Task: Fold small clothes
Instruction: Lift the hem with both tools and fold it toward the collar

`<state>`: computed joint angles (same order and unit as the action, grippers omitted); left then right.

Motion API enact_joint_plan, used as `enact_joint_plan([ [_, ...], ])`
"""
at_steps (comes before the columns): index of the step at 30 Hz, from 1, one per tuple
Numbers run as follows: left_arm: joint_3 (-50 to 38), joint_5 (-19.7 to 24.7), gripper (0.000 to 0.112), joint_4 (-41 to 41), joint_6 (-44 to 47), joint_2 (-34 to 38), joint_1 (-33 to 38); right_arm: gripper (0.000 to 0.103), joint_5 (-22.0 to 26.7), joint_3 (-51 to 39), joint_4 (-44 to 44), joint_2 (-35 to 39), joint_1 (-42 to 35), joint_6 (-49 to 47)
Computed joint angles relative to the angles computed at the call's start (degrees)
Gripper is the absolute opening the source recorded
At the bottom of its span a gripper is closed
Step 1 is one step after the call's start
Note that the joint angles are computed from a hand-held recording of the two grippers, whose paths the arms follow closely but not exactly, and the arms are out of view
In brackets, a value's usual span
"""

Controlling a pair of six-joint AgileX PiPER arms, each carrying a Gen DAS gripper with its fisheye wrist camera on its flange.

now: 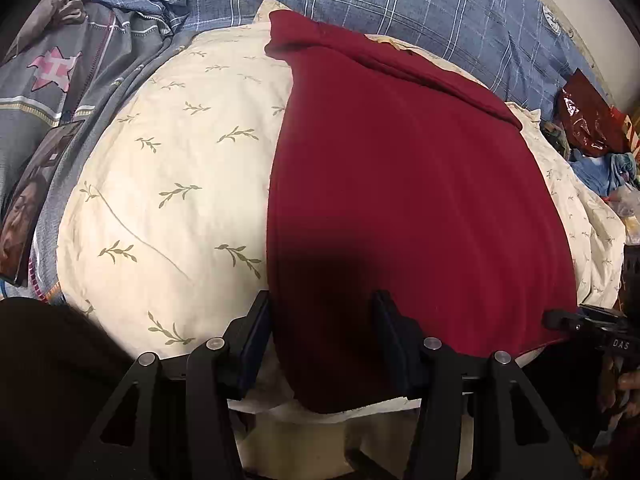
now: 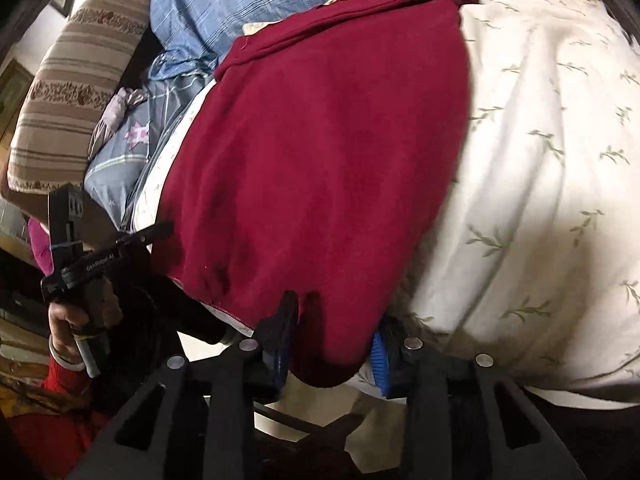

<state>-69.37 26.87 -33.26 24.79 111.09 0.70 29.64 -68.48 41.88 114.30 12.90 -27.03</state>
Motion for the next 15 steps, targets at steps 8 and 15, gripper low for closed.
enact_joint_plan([
  [8,-1.57,3.82,0.028,-5.66,5.65,0.95,2.07,0.017,0.37,0.37,5.04,-2.3,-0.61,-5.91],
  [15,-1.22,2.39,0.03,-6.44,5.37,1.3,1.51,0.025,1.25,-1.25,6.33,1.62,-0.59,-4.8],
])
